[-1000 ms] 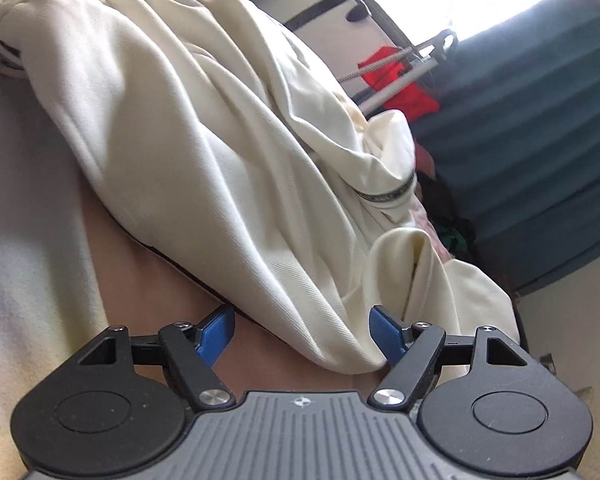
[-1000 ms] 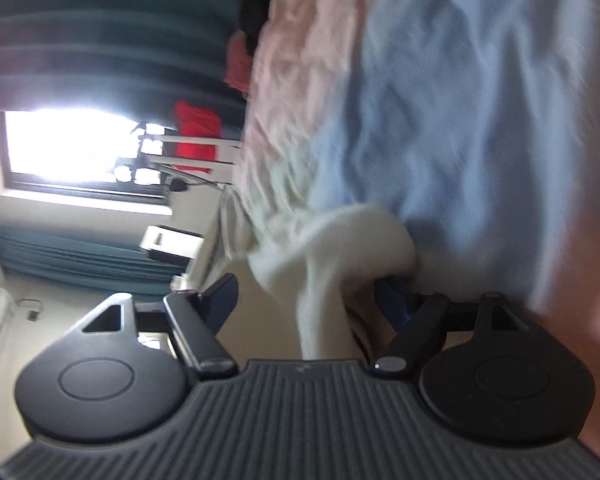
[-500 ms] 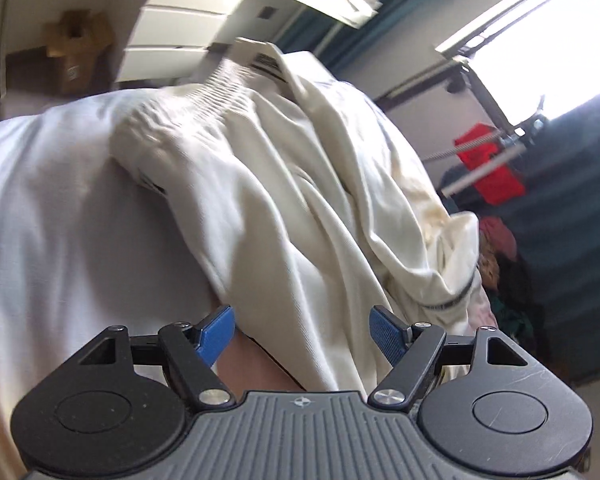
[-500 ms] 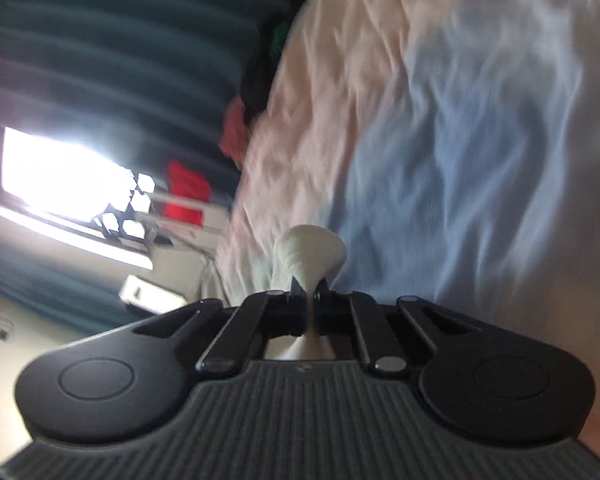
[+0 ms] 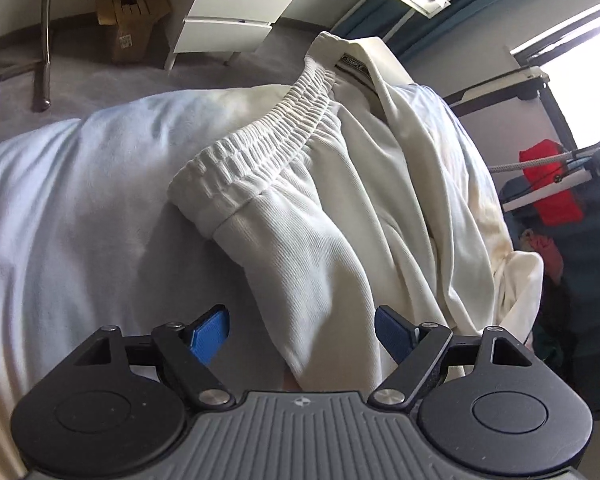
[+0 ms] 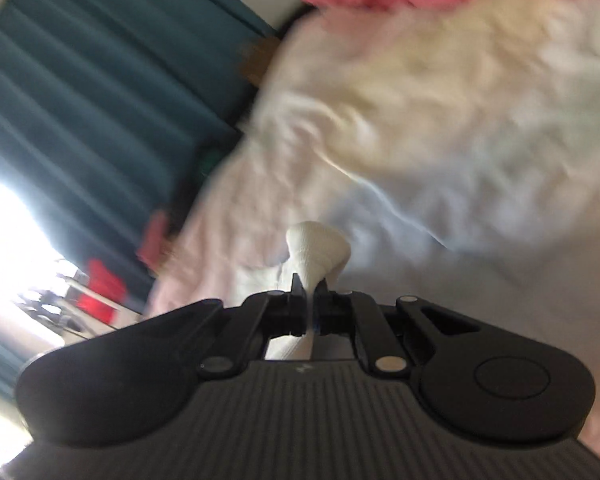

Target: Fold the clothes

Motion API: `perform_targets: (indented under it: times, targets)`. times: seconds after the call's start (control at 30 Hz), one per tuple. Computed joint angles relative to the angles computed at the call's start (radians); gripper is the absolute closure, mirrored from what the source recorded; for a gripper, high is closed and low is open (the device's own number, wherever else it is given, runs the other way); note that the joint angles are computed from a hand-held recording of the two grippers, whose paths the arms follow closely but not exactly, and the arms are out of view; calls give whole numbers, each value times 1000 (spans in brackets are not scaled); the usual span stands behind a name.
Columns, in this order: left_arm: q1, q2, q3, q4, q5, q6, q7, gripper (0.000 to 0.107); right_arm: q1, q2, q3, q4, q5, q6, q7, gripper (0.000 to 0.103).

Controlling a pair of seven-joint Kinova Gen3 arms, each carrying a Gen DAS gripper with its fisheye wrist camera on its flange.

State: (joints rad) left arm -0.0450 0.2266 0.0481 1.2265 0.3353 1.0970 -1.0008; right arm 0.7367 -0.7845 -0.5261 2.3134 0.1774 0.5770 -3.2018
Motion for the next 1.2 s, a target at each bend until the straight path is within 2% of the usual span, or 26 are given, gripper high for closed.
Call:
perform_targets:
  times: [0.1, 0.23, 0.33, 0.4, 0.5, 0.6, 0.7, 0.87, 0.97, 1.1, 1.2]
  targets:
    - [-44, -4, 4, 93, 96, -114, -71, 30, -19, 10, 25, 30, -18, -16, -7, 96]
    - [-105, 5, 13, 193, 237, -229, -172, 37, 9, 36, -17, 20, -4, -16, -8, 96]
    - [-120, 1, 16, 219, 273, -269, -229, 54, 29, 50, -48, 1, 2, 9, -27, 96]
    - [-117, -12, 14, 232, 263, -286, -257, 74, 33, 46, -55, -4, -10, 23, -58, 96]
    - [-138, -27, 10, 247, 299, -282, -294, 88, 23, 20, -50, -11, -31, 51, -104, 96]
    - [-137, -38, -13, 202, 292, -228, -279, 93, 6, 7, -56, -23, -3, 81, -127, 96]
    - [-182, -51, -12, 141, 332, -142, -332, 95, -42, 10, -73, -65, 68, 168, -158, 96]
    - [-249, -70, -50, 70, 402, 14, -335, 95, 73, -83, -135, -183, 3, 371, -73, 97]
    - [-286, -67, -78, 59, 406, 80, -316, 96, 72, -96, -160, -227, 48, 479, -75, 97]
    - [-349, -34, -99, 65, 423, 163, -333, 96, 8, -122, -67, -186, 10, 501, -100, 97]
    - [-363, -23, -96, 101, 406, 164, -376, 96, -29, -103, -24, -148, -16, 494, -119, 97]
